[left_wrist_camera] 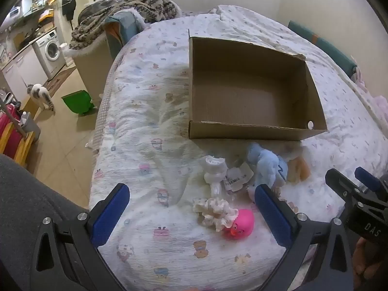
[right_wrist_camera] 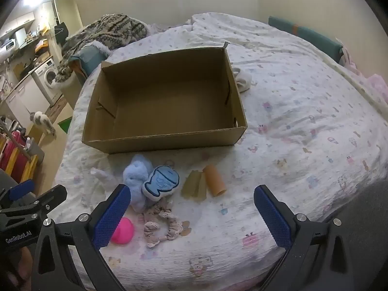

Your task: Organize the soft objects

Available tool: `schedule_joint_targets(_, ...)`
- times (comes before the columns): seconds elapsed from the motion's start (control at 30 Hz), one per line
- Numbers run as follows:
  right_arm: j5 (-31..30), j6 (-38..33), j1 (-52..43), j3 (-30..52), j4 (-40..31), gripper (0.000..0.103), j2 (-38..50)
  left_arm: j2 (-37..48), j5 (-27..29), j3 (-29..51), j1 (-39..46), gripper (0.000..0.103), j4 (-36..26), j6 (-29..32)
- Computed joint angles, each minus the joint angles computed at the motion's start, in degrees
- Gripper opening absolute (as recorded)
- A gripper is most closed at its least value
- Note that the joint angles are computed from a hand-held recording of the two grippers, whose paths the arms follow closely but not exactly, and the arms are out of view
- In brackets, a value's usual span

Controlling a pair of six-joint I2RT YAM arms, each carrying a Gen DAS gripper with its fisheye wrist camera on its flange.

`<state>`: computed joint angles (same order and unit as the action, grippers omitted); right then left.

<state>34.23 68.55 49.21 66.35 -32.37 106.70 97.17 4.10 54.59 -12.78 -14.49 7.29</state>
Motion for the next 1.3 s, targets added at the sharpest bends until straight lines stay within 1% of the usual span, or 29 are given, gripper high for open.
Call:
schedule_joint_targets(0.03, -0.01, -0.20, 0.00, -0.27, 0.47, 0.103, -0.15, 0.14, -0.17, 0.09, -0.26, 0.103, -0.04, -0.26)
schedule_joint_targets(0.07, -0.03, -0.14, 0.01, -0.29, 0.46, 0.103, -0.18, 0.16, 3.42, 0.15, 2.08, 0.103, -0.14, 0.01)
schedule_joint_targets(0.23, -0.22, -0.17, -0.05, -0.13, 0.21, 0.103, -0.09, 0.51, 4.41, 0.57, 3.56, 0.103, -0.53, 1.16)
schedule_joint_targets(0.27, -0.24, -0.19, -0.06, -0.19, 0.33, 0.103, -0.14, 0.33, 2.59, 0.70, 1.81, 0.103, -0.74, -0.28)
schedule_joint_targets(0.3, -0.24, -0.21, -0.07, -0.25, 0.41, 0.103, -0.19, 0.25, 2.48, 0.45, 1.73, 0.103, -0.54, -0.27)
schedule_joint_targets(0.9, -0.20, 0.41, 0.15, 0.18, -0.51, 0.103, -0.28, 0.46, 2.79, 0.61, 1.85, 0.103, -0.79, -0.16)
schedule_joint_targets(1.0, -0.78, -0.24, -0.25, -0.51, 0.59, 0.103, -0.44, 0.32, 2.72, 0.48, 1.61, 0.103, -0.80, -0.33)
schedule_joint_targets(1.3, -1.05, -0.21, -0.12, -0.31, 0.21, 0.103, -0.46, 0.32, 2.82, 0.50, 1.69, 0.103, -0.95, -0.29)
